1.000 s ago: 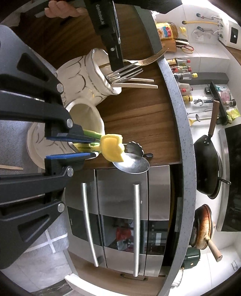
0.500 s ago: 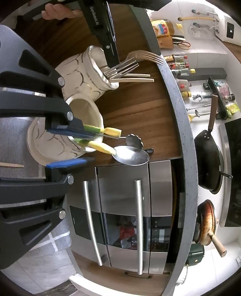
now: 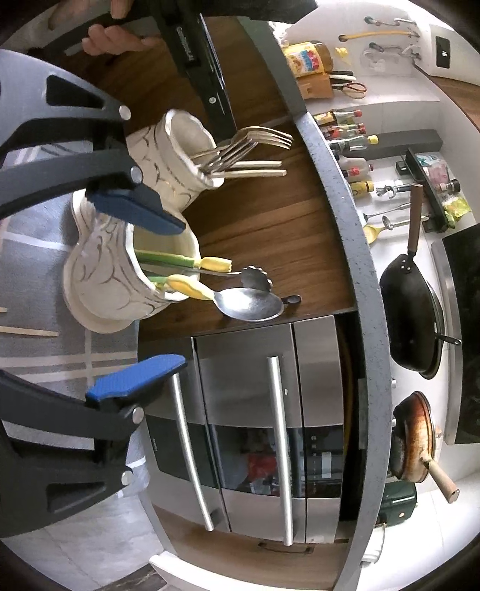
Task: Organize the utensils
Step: 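Withdraw both tools from the holder back over the cloth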
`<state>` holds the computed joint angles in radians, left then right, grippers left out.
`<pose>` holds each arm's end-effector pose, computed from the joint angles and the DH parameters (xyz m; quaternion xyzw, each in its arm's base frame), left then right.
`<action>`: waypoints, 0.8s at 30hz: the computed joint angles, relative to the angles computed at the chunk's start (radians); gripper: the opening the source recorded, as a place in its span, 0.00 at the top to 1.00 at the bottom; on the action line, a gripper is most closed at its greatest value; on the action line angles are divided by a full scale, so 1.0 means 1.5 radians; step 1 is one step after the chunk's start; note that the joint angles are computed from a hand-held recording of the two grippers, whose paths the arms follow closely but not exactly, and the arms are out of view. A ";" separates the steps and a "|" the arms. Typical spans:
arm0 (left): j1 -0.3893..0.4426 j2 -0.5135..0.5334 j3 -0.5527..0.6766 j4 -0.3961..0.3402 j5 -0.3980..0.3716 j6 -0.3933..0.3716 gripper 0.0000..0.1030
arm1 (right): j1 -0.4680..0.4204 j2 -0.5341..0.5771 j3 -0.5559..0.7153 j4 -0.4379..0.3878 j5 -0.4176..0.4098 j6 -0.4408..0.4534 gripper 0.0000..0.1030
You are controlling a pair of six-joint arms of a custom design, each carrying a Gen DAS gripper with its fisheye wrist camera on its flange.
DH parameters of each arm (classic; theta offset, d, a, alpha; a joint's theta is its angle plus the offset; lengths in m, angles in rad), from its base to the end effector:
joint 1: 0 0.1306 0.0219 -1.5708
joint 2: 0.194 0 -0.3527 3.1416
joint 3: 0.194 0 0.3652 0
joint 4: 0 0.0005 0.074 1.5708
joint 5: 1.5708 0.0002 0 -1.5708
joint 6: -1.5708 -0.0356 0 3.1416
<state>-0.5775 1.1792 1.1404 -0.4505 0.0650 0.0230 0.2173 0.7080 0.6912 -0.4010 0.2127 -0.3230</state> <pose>0.3455 -0.2285 0.4106 0.2506 0.8196 -0.1788 0.4832 0.2632 0.0499 0.3569 0.1018 0.8294 0.0589 0.5461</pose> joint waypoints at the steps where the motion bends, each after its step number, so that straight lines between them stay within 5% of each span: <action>1: -0.003 -0.010 -0.003 -0.001 -0.008 -0.001 0.59 | -0.002 -0.012 0.003 -0.016 -0.003 -0.003 0.28; 11: -0.039 -0.097 -0.054 -0.037 -0.062 0.021 0.11 | 0.015 -0.135 0.002 -0.192 0.019 -0.008 0.06; 18: -0.083 -0.112 -0.094 -0.073 -0.069 0.097 0.06 | -0.002 -0.188 -0.044 -0.270 0.016 -0.021 0.06; 24: -0.098 -0.087 -0.125 -0.073 -0.050 0.140 0.05 | -0.008 -0.192 -0.085 -0.277 0.017 -0.005 0.06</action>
